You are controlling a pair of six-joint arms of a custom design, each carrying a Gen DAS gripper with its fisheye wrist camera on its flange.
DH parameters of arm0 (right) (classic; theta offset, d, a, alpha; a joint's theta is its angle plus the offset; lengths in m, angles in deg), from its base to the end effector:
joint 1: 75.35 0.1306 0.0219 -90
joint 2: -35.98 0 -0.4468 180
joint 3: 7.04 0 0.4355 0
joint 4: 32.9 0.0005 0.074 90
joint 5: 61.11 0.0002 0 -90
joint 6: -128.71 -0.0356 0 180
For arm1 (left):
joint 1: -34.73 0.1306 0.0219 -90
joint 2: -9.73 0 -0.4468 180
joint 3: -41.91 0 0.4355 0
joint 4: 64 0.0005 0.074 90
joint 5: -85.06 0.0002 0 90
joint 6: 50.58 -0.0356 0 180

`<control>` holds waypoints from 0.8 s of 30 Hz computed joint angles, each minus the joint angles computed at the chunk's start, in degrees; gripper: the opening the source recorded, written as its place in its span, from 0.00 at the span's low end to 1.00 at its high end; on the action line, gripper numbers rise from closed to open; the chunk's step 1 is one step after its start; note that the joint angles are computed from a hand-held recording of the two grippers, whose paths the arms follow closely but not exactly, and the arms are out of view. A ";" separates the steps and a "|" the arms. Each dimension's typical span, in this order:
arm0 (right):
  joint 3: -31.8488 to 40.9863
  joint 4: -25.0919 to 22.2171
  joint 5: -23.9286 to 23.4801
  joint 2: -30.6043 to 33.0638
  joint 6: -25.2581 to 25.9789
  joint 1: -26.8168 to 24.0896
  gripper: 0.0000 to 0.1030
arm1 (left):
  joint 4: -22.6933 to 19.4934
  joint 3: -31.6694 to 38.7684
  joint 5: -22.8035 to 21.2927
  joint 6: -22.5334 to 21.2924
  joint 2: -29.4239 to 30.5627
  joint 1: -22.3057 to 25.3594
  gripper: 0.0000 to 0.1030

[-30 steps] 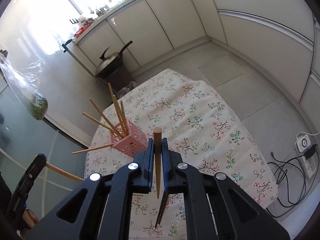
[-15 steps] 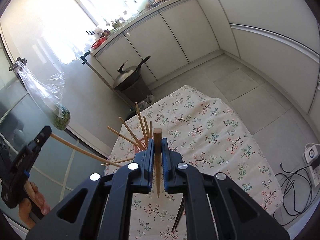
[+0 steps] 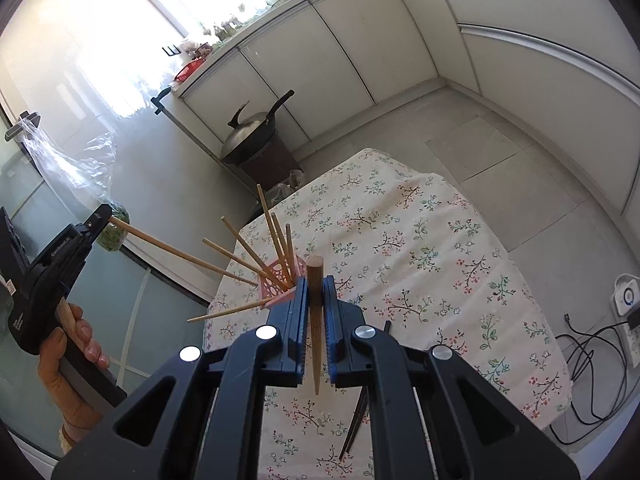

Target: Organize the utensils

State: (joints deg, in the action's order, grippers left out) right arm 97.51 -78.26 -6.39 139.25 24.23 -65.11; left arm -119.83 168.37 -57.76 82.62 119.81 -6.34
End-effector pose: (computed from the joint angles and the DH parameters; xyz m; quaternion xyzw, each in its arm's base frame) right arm 0.6201 0.1324 0.5034 -0.0857 0.8813 0.3521 0.3034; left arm 0.5210 -0.4170 0.6122 -0.2049 0.8062 0.0417 0.5534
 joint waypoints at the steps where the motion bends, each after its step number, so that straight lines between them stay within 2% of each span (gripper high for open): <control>1: 0.01 -0.07 -0.05 0.04 0.14 0.00 0.08 | 0.05 -0.28 0.08 0.15 -0.11 0.20 0.06; 8: 0.25 -0.68 0.06 0.31 0.06 0.12 0.08 | 0.02 -0.45 2.97 0.79 0.75 1.46 0.07; 9: 0.43 -0.87 0.03 0.39 -0.01 0.12 0.08 | -0.62 -0.50 2.49 1.41 0.80 1.49 0.09; 10: 0.43 -0.87 0.03 0.39 -0.01 0.12 0.08 | -0.60 -0.93 2.33 1.83 0.52 1.41 0.18; 12: 0.36 -0.60 -0.04 0.27 -0.10 0.12 0.08 | 1.80 -3.00 2.10 1.79 -0.86 1.29 0.28; 13: 0.30 -0.43 -0.03 0.21 -0.11 0.11 0.08 | 2.81 -3.93 1.35 1.75 -1.57 1.05 0.31; 17: 0.08 -0.17 0.02 -0.01 -0.34 0.27 0.08 | 3.59 -5.45 0.33 2.19 -2.92 0.48 0.35; 20: -0.13 -0.09 0.04 -0.12 -0.39 0.29 0.08 | 3.07 -5.88 -0.69 2.69 -3.37 0.03 0.42; 24: -0.42 0.44 -0.21 -0.41 -0.55 0.27 0.08 | 3.12 -7.35 -2.14 3.32 -4.83 -0.76 0.44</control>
State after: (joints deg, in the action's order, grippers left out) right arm 97.10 -77.82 -6.59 138.84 23.67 -64.84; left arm -116.71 161.01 -59.90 85.94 114.99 -7.10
